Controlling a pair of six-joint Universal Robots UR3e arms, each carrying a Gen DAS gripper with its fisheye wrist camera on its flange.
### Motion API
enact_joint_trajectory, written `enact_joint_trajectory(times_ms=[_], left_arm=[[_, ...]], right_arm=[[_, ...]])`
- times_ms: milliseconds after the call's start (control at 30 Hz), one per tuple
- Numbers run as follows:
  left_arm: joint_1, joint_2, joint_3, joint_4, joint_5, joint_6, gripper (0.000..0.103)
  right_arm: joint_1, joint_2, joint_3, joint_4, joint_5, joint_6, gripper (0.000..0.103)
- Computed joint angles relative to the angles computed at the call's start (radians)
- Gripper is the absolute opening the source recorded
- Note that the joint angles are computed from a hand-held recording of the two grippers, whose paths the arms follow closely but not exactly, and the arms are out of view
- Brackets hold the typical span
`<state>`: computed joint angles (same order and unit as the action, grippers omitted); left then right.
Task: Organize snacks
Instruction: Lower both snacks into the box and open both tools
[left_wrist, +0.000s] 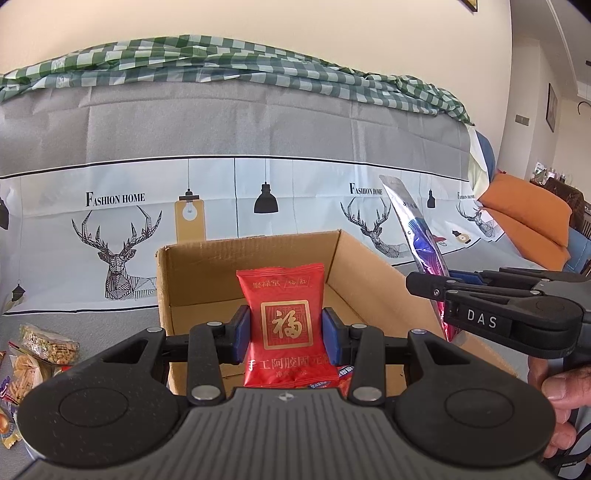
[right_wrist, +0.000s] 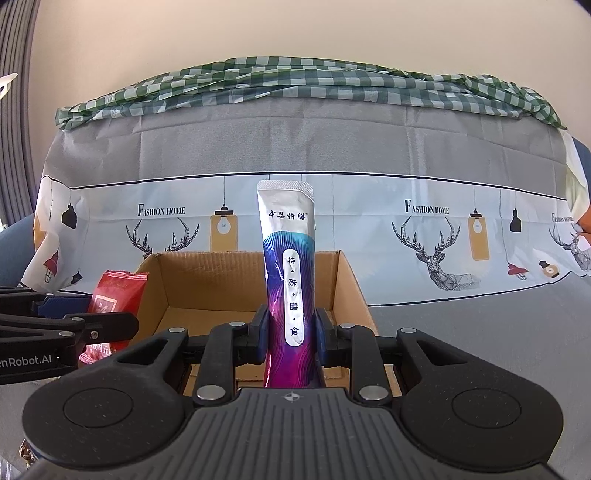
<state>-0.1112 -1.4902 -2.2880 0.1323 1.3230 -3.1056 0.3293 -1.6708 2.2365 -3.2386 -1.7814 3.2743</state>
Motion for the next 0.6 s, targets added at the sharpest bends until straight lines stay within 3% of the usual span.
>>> enact_joint_trajectory(times_ms=[300, 433, 533, 600], left_arm=[[0.031, 0.019, 0.016, -0.071, -0.051, -0.013, 0.052], [0.061, 0.047, -0.002, -0.081, -0.076, -0.005, 0.054], [0.1, 0.089, -0.028, -0.095, -0.105, 0.016, 0.054], [0.14, 0.13, -0.051, -0.116, -0.136, 0.026, 0.054]], right_arm=[[-0.01, 0.0, -0.023, 0.054, 0.019, 0.002, 0.033], [0.019, 0.027, -0.048, 0.057, -0.021, 0.014, 0.039], [0.048, 0.054, -0.067, 0.042, -0.056, 0.025, 0.051], [0.075, 0.079, -0.079, 0.019, -0.09, 0.033, 0.067]])
